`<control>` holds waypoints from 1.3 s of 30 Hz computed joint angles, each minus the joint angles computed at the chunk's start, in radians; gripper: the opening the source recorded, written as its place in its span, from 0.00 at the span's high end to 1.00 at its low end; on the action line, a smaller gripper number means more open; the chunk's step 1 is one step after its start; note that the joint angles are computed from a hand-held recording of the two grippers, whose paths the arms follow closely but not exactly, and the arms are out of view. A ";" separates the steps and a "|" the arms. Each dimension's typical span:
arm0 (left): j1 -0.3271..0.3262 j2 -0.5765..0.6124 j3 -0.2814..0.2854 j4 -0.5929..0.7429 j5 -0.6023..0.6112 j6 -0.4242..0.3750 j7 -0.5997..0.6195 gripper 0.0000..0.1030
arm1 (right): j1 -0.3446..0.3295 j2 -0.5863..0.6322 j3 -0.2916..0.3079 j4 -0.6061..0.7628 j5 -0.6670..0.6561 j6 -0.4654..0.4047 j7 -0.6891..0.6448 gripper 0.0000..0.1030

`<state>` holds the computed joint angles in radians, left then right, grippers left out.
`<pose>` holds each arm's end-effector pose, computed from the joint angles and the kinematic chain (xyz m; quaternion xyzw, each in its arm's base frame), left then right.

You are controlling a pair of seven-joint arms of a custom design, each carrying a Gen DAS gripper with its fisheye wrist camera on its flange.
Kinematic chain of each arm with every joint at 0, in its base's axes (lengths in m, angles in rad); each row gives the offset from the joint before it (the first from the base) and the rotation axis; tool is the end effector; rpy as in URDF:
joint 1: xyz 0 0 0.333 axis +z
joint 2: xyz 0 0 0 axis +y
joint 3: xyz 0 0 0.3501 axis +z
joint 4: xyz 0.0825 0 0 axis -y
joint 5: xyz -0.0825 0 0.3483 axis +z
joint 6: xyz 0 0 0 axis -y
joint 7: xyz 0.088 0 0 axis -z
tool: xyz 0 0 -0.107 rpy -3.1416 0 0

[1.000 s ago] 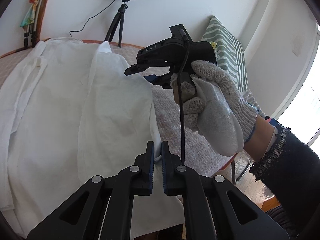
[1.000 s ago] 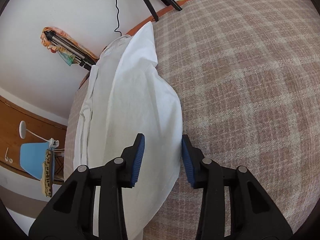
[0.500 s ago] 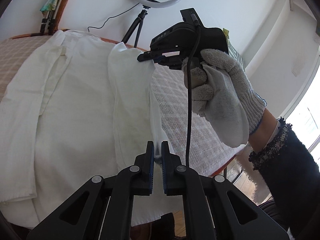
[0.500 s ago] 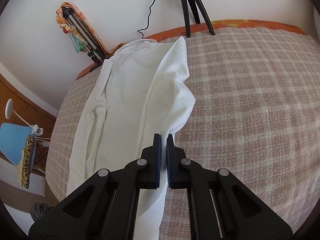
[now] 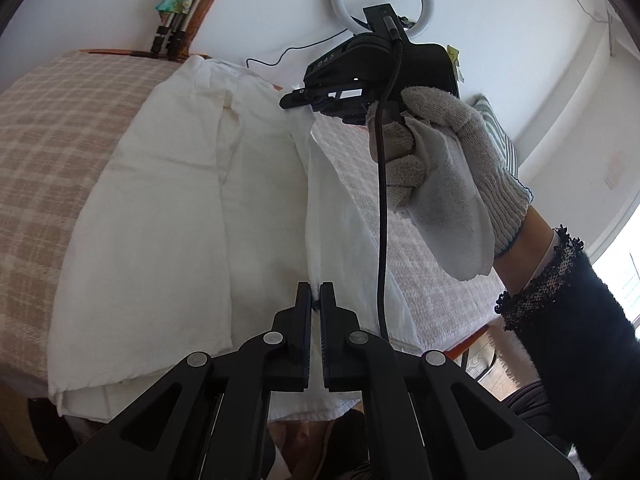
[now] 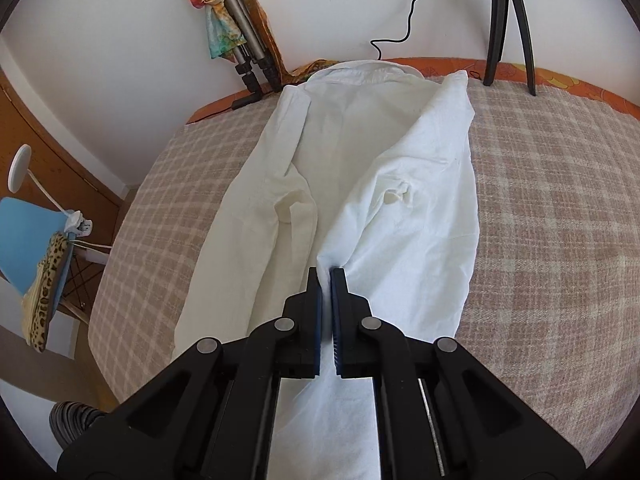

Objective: Fold small clothes

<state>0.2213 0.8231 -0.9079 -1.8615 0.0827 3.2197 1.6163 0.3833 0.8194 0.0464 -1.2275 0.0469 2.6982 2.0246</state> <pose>0.6048 -0.3237 0.3504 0.5030 -0.7332 0.4567 0.0306 0.7284 0.3169 0.3940 -0.6402 0.6977 -0.0796 0.3114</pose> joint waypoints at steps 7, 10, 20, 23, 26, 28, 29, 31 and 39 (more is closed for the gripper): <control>0.026 -0.030 0.014 -0.052 0.007 0.027 -0.029 0.98 | 0.034 0.158 -0.007 0.260 -0.026 -0.180 -0.010 0.93; 0.060 -0.033 -0.009 -0.071 0.023 0.003 -0.032 0.98 | 0.020 0.169 0.017 0.287 -0.001 -0.204 -0.038 0.83; 0.193 -0.065 -0.115 -0.098 0.039 -0.095 0.132 0.84 | 0.008 -0.261 0.019 -0.409 0.089 0.203 -0.034 0.70; 0.203 -0.073 -0.116 -0.062 0.022 -0.146 0.188 0.84 | 0.050 -0.365 -0.003 -0.583 0.039 0.288 0.011 0.70; 0.170 -0.070 -0.081 0.008 -0.001 -0.206 0.228 0.84 | 0.045 -0.409 0.043 -0.680 0.028 0.331 0.000 0.70; 0.128 -0.072 -0.035 0.053 -0.011 -0.229 0.247 0.84 | 0.072 -0.409 0.038 -0.698 -0.004 0.316 -0.006 0.70; 0.111 -0.073 -0.016 0.071 -0.018 -0.240 0.255 0.84 | 0.099 -0.406 0.018 -0.696 -0.035 0.293 -0.003 0.70; 0.090 -0.064 0.006 0.106 -0.044 -0.269 0.266 0.84 | 0.145 -0.394 -0.015 -0.685 -0.099 0.239 0.004 0.70; 0.056 -0.083 0.089 0.133 -0.143 -0.303 0.307 0.76 | 0.207 -0.409 -0.066 -0.737 -0.312 0.094 0.095 0.70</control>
<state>0.2771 0.7406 -0.8187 -1.7287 -0.0605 2.9166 1.9235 0.5908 0.4107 -0.0201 -1.9649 -0.2649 2.7919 2.1192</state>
